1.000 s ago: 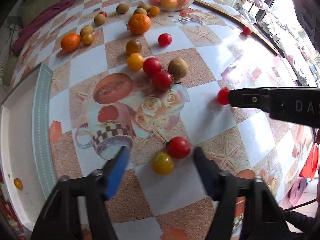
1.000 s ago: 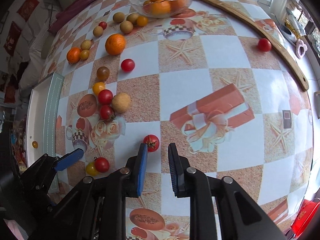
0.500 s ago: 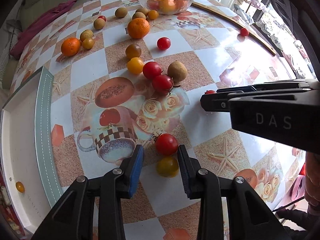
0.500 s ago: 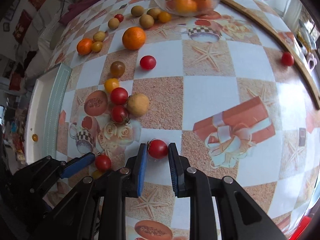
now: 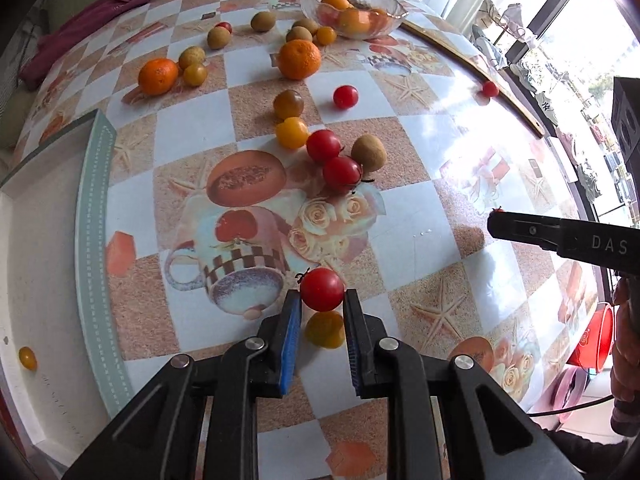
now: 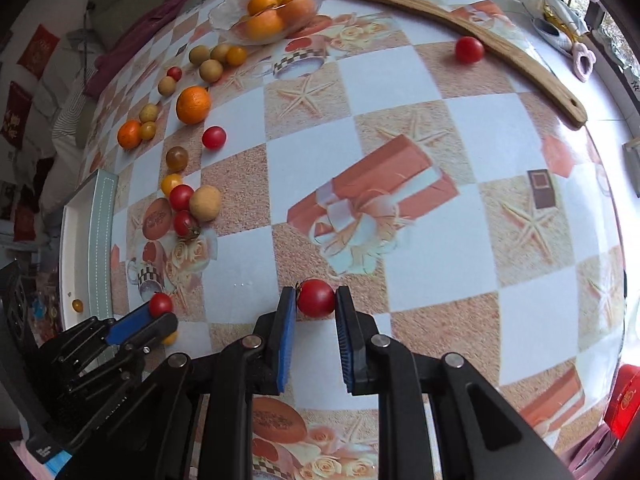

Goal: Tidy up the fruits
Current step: 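Carry both red cherry tomatoes in the grippers over the white tray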

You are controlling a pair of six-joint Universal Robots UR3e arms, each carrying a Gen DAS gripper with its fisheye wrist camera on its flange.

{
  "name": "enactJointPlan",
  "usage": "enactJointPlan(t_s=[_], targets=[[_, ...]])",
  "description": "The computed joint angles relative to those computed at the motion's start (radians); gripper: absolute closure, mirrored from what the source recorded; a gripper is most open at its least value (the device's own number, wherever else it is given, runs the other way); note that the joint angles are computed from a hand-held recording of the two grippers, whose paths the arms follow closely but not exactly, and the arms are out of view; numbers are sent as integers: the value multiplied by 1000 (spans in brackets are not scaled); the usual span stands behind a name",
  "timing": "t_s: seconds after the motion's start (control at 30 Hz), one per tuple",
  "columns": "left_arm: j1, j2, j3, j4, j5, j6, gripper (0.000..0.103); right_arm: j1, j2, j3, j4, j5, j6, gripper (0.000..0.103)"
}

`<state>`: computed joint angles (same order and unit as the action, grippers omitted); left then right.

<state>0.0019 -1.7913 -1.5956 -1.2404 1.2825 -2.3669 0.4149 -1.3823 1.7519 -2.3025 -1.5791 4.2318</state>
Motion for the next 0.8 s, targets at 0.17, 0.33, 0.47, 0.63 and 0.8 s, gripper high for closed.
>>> enactJointPlan(t_s=[0.17, 0.33, 0.47, 0.63, 0.8], targets=[[37, 10, 54, -69, -27, 32, 80, 7, -1, -9, 8, -8, 22, 82], [66, -8, 106, -115, -48, 33, 80, 10, -2, -8, 4, -9, 26, 82], [78, -23, 129, -115, -45, 13, 80, 15, 23, -38, 9, -9, 27, 82], [97, -24, 153, -117, -51, 1, 80, 27, 44, -88, 32, -20, 13, 82], [132, -28, 186, -132, -59, 3, 80, 38, 85, -180, 74, -28, -8, 82]])
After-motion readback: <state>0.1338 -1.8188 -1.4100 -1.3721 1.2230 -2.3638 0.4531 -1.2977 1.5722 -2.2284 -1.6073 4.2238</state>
